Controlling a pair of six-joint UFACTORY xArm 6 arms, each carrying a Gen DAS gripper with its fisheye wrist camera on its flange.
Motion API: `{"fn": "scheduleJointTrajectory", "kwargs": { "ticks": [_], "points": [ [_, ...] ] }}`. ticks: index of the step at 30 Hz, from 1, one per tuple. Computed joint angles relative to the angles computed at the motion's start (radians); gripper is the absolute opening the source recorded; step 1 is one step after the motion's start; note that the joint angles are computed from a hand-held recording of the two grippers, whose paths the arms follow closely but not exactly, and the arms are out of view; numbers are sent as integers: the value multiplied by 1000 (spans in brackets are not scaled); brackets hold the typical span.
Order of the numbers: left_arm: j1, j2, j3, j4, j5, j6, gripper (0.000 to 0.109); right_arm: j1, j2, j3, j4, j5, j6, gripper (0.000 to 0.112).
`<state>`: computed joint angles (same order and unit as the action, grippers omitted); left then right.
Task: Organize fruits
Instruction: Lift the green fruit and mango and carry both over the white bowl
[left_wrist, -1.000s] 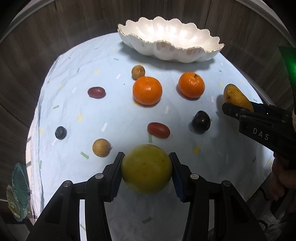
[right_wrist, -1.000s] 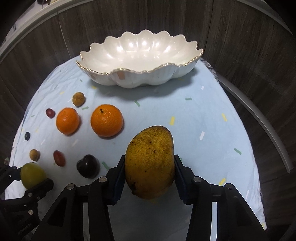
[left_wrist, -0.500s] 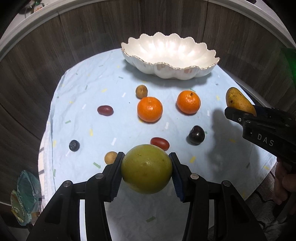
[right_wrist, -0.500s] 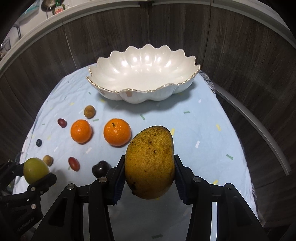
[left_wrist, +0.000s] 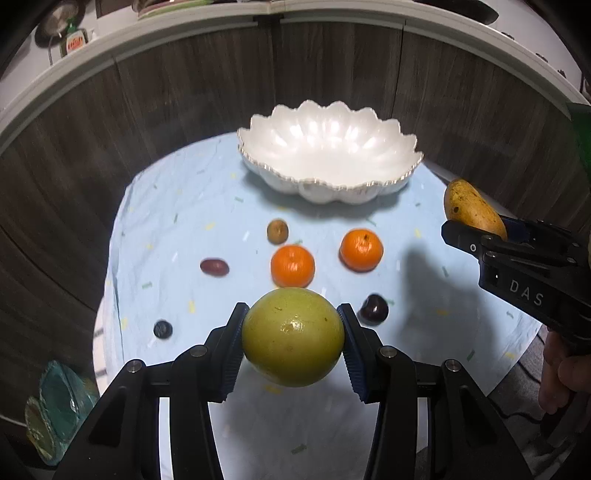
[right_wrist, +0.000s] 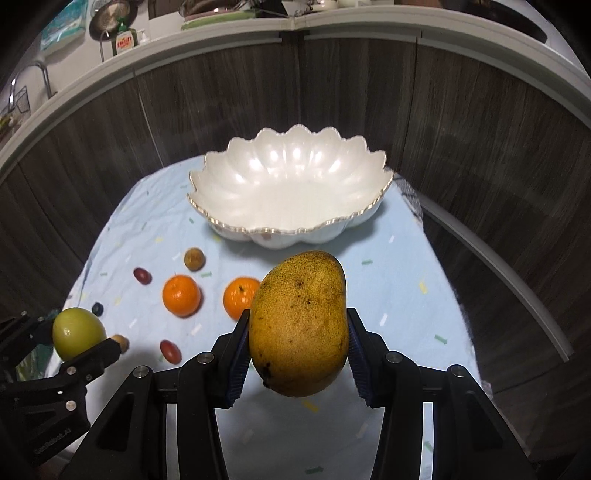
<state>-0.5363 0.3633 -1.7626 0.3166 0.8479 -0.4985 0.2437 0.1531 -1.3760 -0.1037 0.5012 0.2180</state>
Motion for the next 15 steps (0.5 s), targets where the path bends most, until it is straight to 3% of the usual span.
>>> {"fn": "scheduleJointTrajectory", "kwargs": {
  "ticks": [15],
  "points": [
    [10,126,-242,17,21,28,47,-29,41,-101,-14,-8,7,48]
  ]
}}
